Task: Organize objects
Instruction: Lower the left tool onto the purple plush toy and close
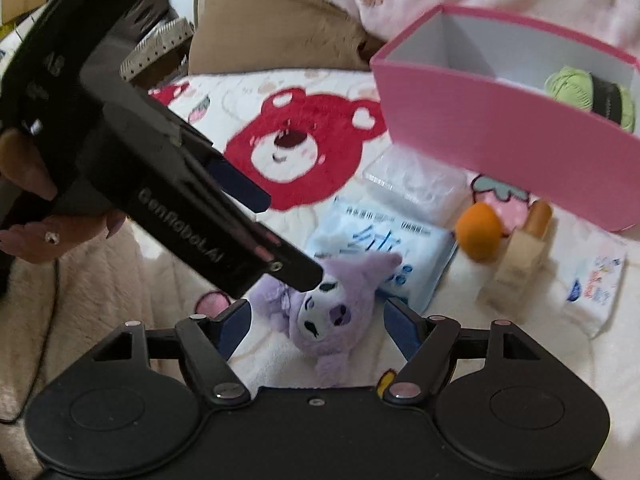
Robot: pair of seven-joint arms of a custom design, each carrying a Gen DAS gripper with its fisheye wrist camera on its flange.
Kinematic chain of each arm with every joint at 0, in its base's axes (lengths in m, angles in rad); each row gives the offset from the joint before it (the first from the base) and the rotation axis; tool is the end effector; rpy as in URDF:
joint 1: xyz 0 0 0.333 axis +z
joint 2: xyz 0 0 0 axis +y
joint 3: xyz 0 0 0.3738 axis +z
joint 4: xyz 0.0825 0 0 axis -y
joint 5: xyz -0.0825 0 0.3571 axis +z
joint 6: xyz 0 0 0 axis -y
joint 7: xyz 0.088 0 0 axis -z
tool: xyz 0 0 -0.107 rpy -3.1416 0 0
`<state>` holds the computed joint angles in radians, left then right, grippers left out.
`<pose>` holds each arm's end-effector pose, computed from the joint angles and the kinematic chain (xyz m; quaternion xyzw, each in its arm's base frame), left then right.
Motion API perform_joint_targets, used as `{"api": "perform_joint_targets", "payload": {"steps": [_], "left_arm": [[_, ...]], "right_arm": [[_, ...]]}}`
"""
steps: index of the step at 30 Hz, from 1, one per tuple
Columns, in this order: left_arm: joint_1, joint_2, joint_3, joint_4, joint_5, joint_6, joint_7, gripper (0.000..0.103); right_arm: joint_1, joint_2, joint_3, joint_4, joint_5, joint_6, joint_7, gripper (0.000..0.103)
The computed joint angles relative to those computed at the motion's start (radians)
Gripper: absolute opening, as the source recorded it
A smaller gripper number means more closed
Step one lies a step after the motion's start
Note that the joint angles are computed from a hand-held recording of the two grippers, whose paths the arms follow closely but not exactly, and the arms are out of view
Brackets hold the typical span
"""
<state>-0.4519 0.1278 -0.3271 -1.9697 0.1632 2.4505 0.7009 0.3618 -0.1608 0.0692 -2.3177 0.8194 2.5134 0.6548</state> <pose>0.4320 -0.4136 0.5189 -0.6929 0.6971 -0.1808 0.0354 0.4408 0.1978 0.5145 -0.8678 0.3745 0.0054 0.3266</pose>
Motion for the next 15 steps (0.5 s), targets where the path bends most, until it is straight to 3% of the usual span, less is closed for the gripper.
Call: {"api": "perform_joint_targets", "payload": {"steps": [7,10,15], "left_arm": [[0.001,0.017,-0.001,-0.042,-0.041,0.044,-0.046,0.085],[-0.004,0.023,0.002,-0.046,-0.032,0.02,-0.091,0.085],[0.002,0.018,0.0,-0.063,-0.048,0.026,-0.109,0.087]], "right_arm": [[0.036,0.022,0.023,-0.073,0.059,0.134,-0.051,0.082],[0.049,0.038,0.031,-0.092,0.075,0.194,-0.059,0.082],[0.065,0.05,0.035,-0.102,0.113,0.213,-0.087,0.082]]}}
